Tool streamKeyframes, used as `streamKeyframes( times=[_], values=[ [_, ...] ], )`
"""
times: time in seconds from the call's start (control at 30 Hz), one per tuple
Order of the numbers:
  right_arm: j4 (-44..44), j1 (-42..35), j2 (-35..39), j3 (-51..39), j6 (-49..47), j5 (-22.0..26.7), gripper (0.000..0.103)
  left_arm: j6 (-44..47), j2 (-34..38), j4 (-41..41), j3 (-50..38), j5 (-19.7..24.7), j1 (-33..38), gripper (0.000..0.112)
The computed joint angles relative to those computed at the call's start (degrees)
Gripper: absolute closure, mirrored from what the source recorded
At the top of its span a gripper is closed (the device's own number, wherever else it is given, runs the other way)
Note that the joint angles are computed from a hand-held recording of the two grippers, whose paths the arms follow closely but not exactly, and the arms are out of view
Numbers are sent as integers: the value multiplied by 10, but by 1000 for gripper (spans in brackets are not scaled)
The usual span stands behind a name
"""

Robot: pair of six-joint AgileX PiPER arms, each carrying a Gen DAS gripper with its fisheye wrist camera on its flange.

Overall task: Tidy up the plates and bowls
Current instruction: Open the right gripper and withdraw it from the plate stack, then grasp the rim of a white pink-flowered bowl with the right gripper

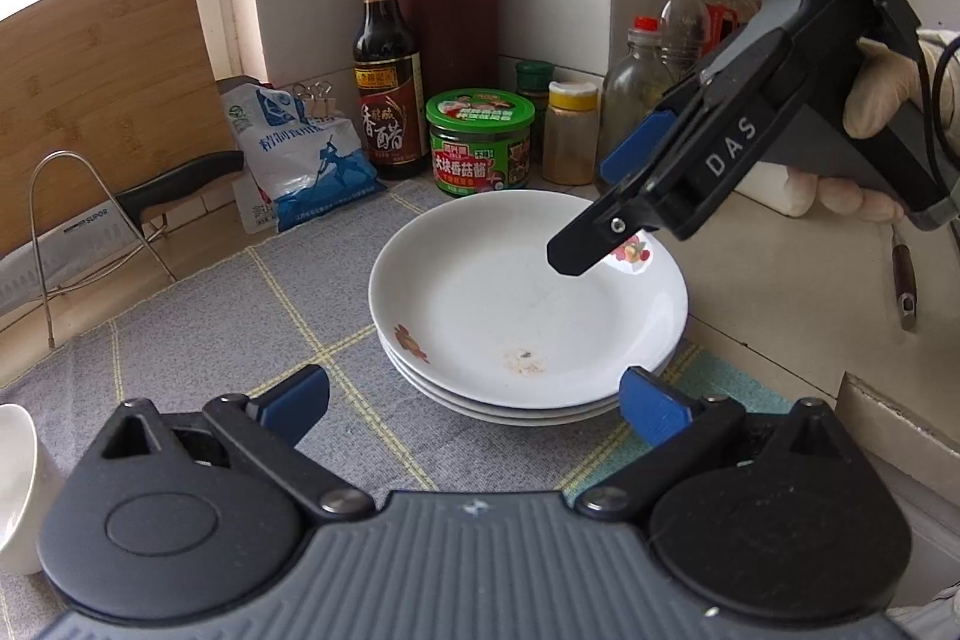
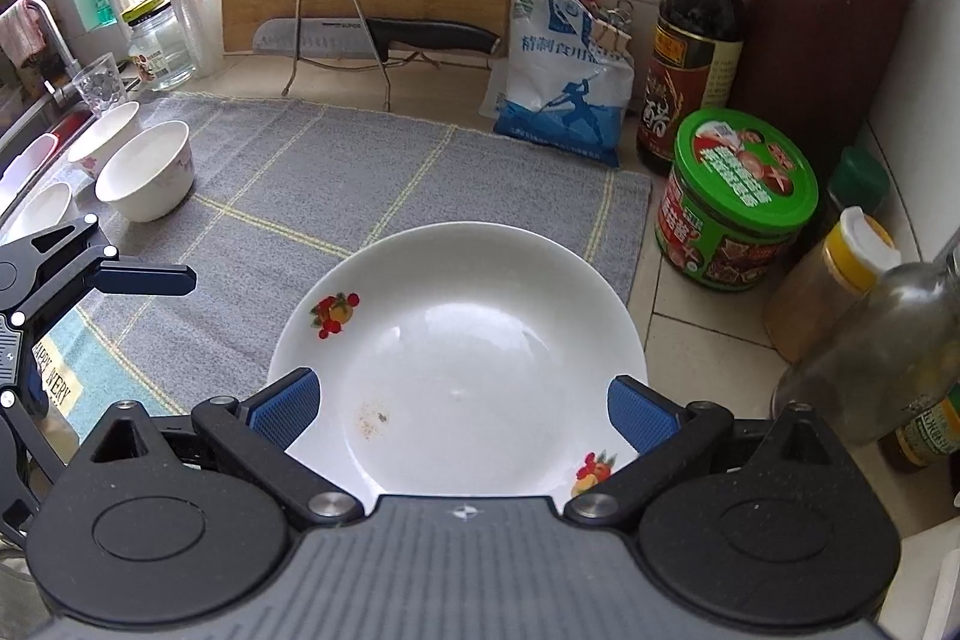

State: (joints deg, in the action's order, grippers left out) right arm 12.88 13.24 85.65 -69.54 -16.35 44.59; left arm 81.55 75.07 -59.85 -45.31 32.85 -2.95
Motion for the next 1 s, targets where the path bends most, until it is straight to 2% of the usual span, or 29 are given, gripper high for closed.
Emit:
streamKeyframes(
  times=[0.17, 0.3, 0.37, 0.5, 0.6, 0.7, 0.8, 1.0],
  values=[
    [-9, 40, -9, 7, 14, -30, 0, -54, -42, 31, 16, 4, 27, 10],
    [-45, 86, -9, 4, 59, -46, 0, -36, -76, 16, 38, 15, 74, 10],
    [-82, 115, -11, 6, 110, -59, 0, 6, -81, -11, 41, 48, 118, 10],
    [-225, 199, -16, 12, 285, -88, 0, 84, -78, -50, 42, 133, 228, 10],
    [-297, 259, 3, -13, 406, -77, 0, 128, -64, -52, 34, 205, 325, 10],
    [-348, 313, 40, -57, 486, -54, 0, 176, -43, -42, 21, 266, 420, 10],
    [-379, 361, 91, -118, 527, -30, 0, 239, -12, -27, 0, 311, 515, 10],
    [-383, 423, 205, -263, 517, 3, 0, 292, 67, 2, -59, 334, 631, 10]
  ],
)
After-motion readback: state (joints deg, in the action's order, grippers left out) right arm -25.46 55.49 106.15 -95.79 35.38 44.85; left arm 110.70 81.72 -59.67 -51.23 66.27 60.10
